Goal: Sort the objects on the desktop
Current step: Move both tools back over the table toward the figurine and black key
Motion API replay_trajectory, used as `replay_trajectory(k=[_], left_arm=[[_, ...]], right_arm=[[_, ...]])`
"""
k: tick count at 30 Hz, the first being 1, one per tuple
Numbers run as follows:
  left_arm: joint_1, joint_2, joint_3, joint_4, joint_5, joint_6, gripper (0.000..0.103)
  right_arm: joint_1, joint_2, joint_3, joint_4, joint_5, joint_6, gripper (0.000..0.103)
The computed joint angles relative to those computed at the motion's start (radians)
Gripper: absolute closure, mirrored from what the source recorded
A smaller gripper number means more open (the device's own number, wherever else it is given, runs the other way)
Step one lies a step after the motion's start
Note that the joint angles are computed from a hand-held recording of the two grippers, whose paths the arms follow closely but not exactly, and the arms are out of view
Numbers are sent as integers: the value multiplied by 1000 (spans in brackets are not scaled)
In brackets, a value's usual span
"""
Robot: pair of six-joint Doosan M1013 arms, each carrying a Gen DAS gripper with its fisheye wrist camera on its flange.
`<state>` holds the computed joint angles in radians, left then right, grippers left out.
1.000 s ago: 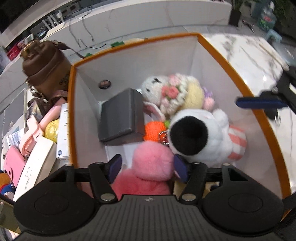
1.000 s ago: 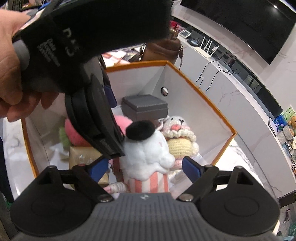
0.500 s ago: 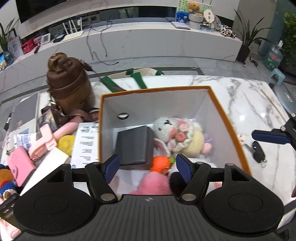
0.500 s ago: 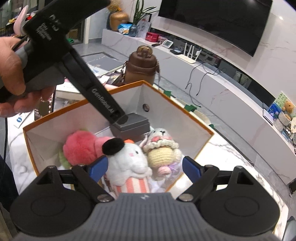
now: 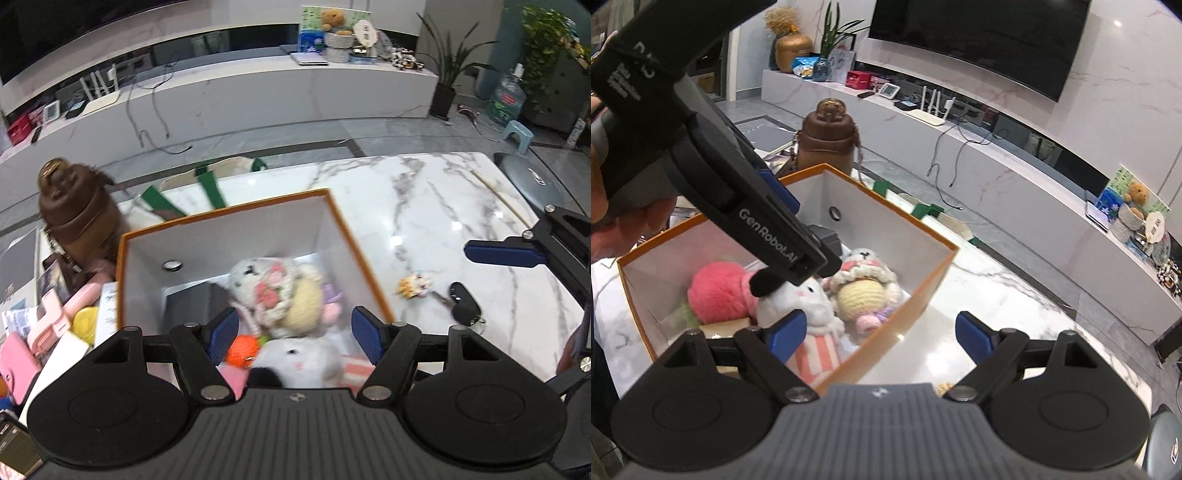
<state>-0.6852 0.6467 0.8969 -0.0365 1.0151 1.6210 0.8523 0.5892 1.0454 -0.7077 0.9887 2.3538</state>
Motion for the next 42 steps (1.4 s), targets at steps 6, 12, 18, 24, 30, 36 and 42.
replay_trajectory(k=[6,12,18,24,30,36,42], left_arm=[[-23,17,-28,-9,12,15,23],[-45,30,-50,-27,7,29,24],[-66,42,-70,-49,-6,36,23],[-91,71,-109,-52,21,35,23],[-115,121,-169,-25,68,30,23],[-135,196,-262,27,168,37,23],[-141,259,-339,35,232,-22,23]], right_arm=[[3,-37,58,-44,4,68,15],[5,-84,126,-94,22,156,15],[4,-130,197,-144,41,270,15],[-2,-169,260,-197,66,390,14],[-21,-184,299,-165,72,413,14],[-42,-180,331,-82,71,375,14],[-67,-175,360,2,15,357,14]])
